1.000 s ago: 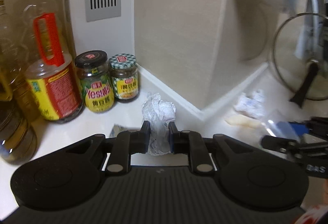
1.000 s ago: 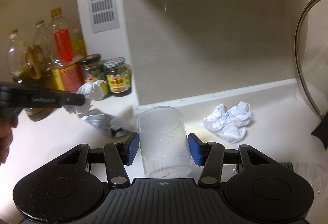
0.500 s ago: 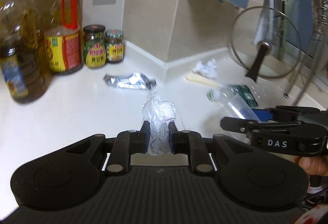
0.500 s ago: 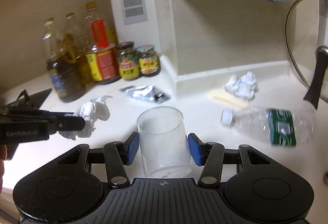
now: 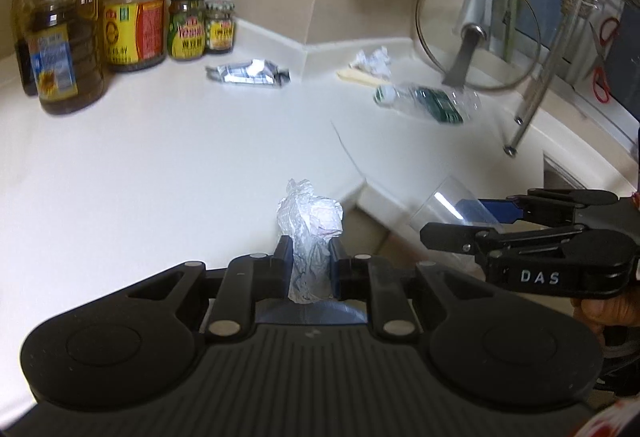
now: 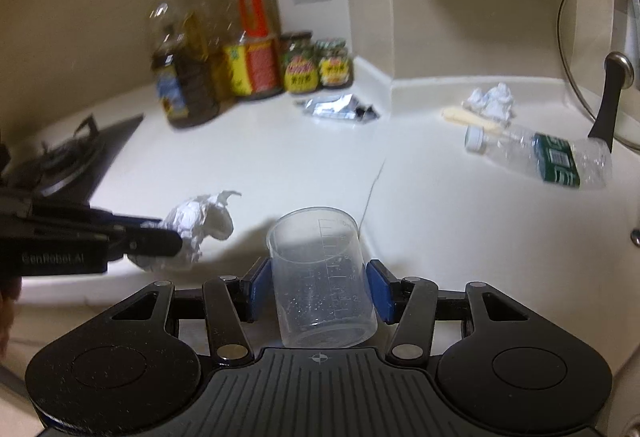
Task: Collect trash
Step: 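Carry the tissue and clear cup down over the wastebasket with both tools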
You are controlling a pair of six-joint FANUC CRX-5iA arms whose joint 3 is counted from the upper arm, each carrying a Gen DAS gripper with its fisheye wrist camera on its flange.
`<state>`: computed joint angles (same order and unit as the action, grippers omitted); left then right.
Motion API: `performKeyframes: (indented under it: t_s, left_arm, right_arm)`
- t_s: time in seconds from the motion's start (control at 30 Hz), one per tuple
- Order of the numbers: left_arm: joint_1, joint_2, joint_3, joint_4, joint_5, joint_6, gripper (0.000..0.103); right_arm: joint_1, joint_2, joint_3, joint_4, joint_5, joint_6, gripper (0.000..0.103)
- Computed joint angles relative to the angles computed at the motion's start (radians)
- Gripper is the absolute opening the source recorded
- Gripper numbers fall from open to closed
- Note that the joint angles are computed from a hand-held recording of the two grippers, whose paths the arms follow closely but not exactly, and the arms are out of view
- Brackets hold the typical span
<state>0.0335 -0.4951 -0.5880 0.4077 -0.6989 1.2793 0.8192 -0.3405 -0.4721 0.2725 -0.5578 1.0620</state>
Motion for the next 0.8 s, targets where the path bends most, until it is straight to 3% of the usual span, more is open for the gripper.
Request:
performKeyframes:
  t_s: [0.17,0.4,0.6,0.8]
  left_arm:
    - [-0.018,-0.037,-0.022,-0.051,-0.041,0.081,0.016]
    - [-0.079,-0.04,-0.024,-0.16,-0.102,0.297,0.016]
    - [-0.133,-0.009,-0.022,-0.283,-0.138,0.478,0.016]
    - [-0.154,0.028,-0.05,-0.306,-0.144,0.532,0.016]
  right_arm:
    - [0.037,-0.02,-0.03,-0.028,-0.039,0.081,0.052]
    - [0.011,0.047,0.025,-0.257,-0.116,0.442,0.052]
    - [-0.019,0.118,0.041,-0.366,-0.162,0.622,0.052]
    - [-0.028,0.193,0.054,-0.377,-0.209,0.707,0.052]
